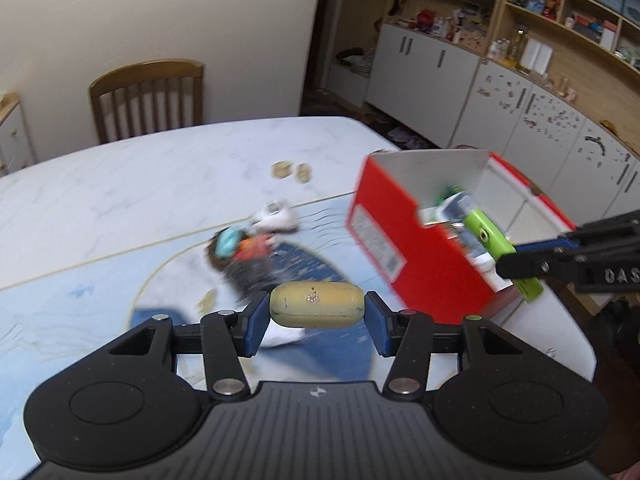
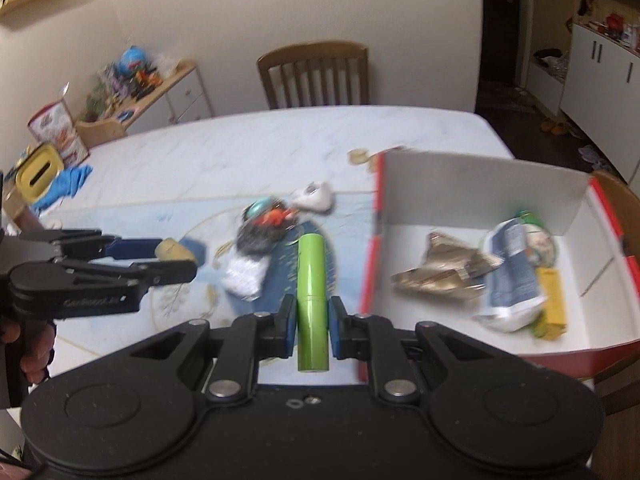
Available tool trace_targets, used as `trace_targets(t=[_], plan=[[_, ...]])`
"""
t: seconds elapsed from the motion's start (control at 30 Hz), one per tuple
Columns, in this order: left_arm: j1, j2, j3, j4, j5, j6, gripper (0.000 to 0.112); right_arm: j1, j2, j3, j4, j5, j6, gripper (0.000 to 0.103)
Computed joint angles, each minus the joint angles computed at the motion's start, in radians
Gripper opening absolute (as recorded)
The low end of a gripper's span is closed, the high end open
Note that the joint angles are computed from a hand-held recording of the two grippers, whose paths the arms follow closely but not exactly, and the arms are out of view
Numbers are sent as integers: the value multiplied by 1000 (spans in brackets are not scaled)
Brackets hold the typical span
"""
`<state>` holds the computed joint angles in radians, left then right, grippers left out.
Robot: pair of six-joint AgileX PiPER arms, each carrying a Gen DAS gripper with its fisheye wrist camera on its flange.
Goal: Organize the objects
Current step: 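Carry the green tube and beige cylinder over into the red shoebox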
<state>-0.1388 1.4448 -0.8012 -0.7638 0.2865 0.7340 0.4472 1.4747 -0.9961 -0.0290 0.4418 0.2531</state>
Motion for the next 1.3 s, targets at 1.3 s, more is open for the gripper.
trace_targets(t=[1.3], plan=[[-482, 847, -1255, 792, 735, -1009, 50, -571, 321, -239, 347, 146, -783, 15]])
